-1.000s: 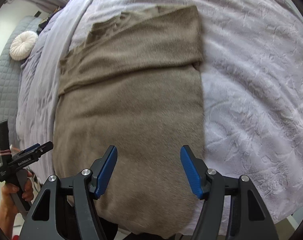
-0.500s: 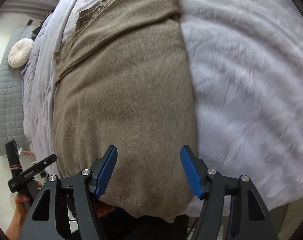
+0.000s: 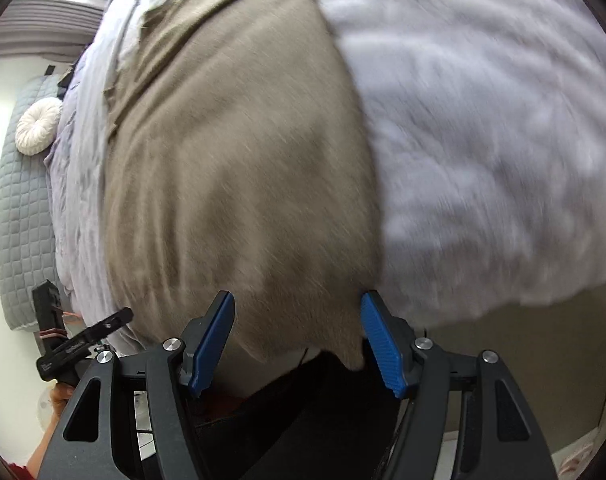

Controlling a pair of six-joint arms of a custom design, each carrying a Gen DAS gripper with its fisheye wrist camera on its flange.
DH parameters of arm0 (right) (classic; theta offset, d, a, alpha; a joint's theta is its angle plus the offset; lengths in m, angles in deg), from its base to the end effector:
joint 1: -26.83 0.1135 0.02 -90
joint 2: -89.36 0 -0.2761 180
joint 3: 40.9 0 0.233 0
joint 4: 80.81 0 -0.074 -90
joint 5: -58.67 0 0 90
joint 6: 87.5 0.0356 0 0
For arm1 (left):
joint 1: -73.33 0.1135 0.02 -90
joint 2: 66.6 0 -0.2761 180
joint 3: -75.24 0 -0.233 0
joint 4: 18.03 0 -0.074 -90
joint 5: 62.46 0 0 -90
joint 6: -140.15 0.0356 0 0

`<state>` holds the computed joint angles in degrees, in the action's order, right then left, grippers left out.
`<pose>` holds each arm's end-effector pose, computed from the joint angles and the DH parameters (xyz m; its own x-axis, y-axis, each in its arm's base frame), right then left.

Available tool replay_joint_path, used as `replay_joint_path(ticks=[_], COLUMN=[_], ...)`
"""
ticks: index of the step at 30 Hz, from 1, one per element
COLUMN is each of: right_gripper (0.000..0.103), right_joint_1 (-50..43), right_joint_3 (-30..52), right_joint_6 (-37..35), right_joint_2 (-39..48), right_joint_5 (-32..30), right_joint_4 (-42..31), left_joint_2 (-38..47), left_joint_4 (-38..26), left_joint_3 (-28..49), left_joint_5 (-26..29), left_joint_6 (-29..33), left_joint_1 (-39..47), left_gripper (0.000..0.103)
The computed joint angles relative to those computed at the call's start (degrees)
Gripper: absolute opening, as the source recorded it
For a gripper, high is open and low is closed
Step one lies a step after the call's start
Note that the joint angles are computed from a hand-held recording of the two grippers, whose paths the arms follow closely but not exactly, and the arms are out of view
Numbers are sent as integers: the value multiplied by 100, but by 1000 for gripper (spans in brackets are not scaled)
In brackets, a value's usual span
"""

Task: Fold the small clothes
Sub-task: 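Move both tools to the sweater hem and grasp its corners, then lift the hem with both tools and fold it up toward the collar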

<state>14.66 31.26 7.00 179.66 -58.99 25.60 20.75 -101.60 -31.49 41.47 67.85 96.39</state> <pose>0.2378 -0.0344 0.2116 -0.9583 0.2778 0.0665 0.2765 0.8437 0.4602 0.2047 0.0778 0.2250 -0.9933 -0.1021 0.0543 -0.1130 0.9568 -0.2678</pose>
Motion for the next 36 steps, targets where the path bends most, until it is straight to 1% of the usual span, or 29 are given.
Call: replay_joint_path(ticks=[2, 4, 6, 7, 8, 9, 10, 11, 12, 13, 14, 16, 18, 20, 21, 23, 25, 27, 30, 32, 34, 36], right_gripper=[69, 69, 69, 69, 69, 67, 50, 40, 18, 7, 7, 7, 7, 7, 7, 7, 7, 7, 7, 7, 7, 7], right_joint_1=[-77, -144, -211, -275, -333, -371, -447, -516, -577, -635, -712, -826, -935, -973, -984, -905, -815, -702, -488, -359, -292, -250], right_joint_3=[-296, -520, -761, -871, -963, -1022, -1085, -1122, -1134, -1127, -1097, -992, -765, -488, -333, 34, 312, 585, 1044, 1480, 2080, 2727], right_joint_6=[-35, -18, 92, 122, 190, 274, 355, 398, 371, 306, 203, 28, -137, -175, -156, 126, 437, 869, 1731, 2156, 2327, 2374], right_joint_2=[-60, -45, 33, 71, 120, 143, 152, 145, 128, 111, 89, 53, 35, 68, 107, 246, 403, 596, 920, 1190, 1545, 1923], right_joint_5=[55, -29, -249, -405, -540, -654, -838, -1003, -1085, -1184, -1337, -1711, -2082, -2451, -2628, -2992, -3238, -3436, -3730, -3859, -3954, -4013], right_joint_4=[149, 336, 626, 753, 862, 926, 980, 978, 904, 809, 680, 435, 130, -52, -104, 16, 248, 603, 1341, 1678, 1712, 1601], left_joint_2=[-250, -310, -402, -400, -213, -62, -82, -52, 2, 156, 320, 474, 545, 672, 835, 1087, 1316, 1516, 1963, 2273, 2549, 2796], left_joint_4=[85, 169, 198, 218, 267, 154, 83, -17, -129, -379, -636, -1077, -1447, -1708, -1905, -2029, -2058, -2064, -2025, -1928, -1823, -1523], left_joint_3=[-357, -520, -688, -709, -583, -381, -377, -327, -263, 30, 254, 510, 813, 1187, 1566, 2086, 2568, 3047, 4054, 4773, 5431, 5967], left_joint_5=[83, 179, 298, 365, 414, 426, 451, 497, 622, 778, 986, 1418, 1719, 1868, 1959, 2103, 2253, 2409, 2699, 2853, 2926, 2972], left_joint_6=[24, 7, 65, 13, -7, 162, 200, 281, 420, 524, 700, 1010, 1197, 1278, 1272, 1183, 959, 621, -151, -730, -1242, -1771], left_joint_1=[-27, -56, 50, 48, 74, 283, 357, 451, 602, 707, 894, 1234, 1397, 1423, 1444, 1419, 1262, 1062, 693, 465, 265, 124], left_gripper=[103, 103, 103, 101, 98, 84, 66, 57, 39, 20, 14, 14, 14, 14, 14, 14, 14, 14, 14, 14, 14, 14])
